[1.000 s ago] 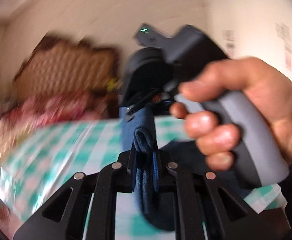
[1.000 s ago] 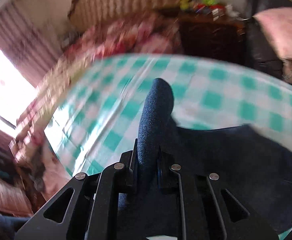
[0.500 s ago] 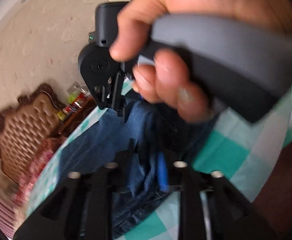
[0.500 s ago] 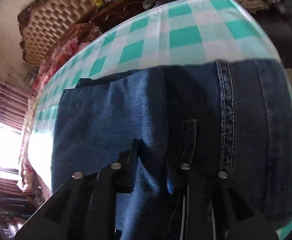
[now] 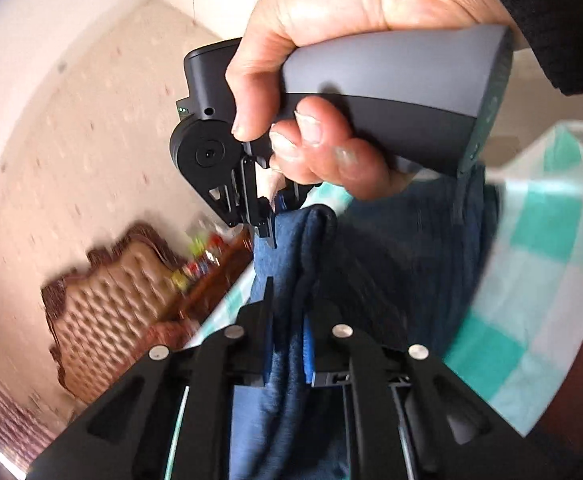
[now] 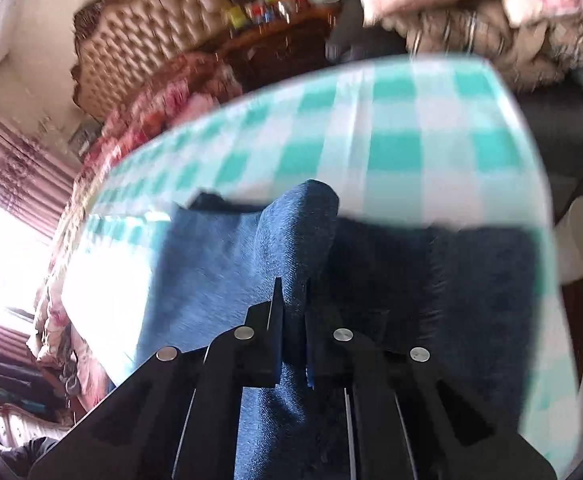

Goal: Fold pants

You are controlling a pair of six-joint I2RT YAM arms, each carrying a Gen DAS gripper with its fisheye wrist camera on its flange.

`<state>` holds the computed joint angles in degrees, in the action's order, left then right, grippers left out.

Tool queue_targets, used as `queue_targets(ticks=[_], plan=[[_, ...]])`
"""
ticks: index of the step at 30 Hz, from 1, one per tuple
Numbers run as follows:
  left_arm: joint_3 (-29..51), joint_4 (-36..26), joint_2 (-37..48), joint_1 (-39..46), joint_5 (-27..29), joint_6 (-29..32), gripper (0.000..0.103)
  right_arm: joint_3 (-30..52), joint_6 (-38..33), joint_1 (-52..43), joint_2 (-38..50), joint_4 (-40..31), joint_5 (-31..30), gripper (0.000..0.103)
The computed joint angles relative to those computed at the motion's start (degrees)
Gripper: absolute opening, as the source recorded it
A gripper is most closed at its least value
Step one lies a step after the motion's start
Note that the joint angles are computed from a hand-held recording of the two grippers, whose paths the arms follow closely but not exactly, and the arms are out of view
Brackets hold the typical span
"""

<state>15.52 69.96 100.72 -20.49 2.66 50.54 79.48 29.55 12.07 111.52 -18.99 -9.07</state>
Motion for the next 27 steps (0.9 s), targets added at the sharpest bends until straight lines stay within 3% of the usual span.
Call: queue_targets(ticks=[3,5,8,11,17,22,25,27], plan=[[0.11,0.18,-0.21,-5.53,-2.23,1.26,0.011,-4.38,-1.07,-2.25,-4.52,0.64,1.18,0.008],[-0.26,3.41,3.31,-8.73,-3.48,2.9,0.011,-7.92,-0.52,-4.0,-5.39,2.81,0.66,0.008],[2.18,1.37,7.54,-11.41,-4.66,4.28,0.011,-12.13,-0.13,-5.95,-4.4,6.0,-0.23,0.008],[2.63,0.98,9.25,-12.79,-5.47,4.85,0.011,-16.08,0.39,-7.19,-4.16,9.91,-1.57,0.008],[4.22,-0.26,8.31,-10.97,-3.03,3.81,0.011,-16.25,-2.17,-7.15,-7.96,8.28,0.21,0.008],[2.82,3.78,10.59,-11.47,-2.2,2.3,0.011,-21.02,-1.47,-8.92,-9.83,12.65,-1.23,0.008],[7.67,-2.59,14.07,-11.09,-0.4,3.14,0.015,-20.2,-1.43,-9.17,-5.06,12.77,0.76,0.008],[9.1,-8.01,13.26,-10.33,2.57,2.37,0.025,-20.4,-1.53,-9.07,-3.27,13.93,2.01,0.009]])
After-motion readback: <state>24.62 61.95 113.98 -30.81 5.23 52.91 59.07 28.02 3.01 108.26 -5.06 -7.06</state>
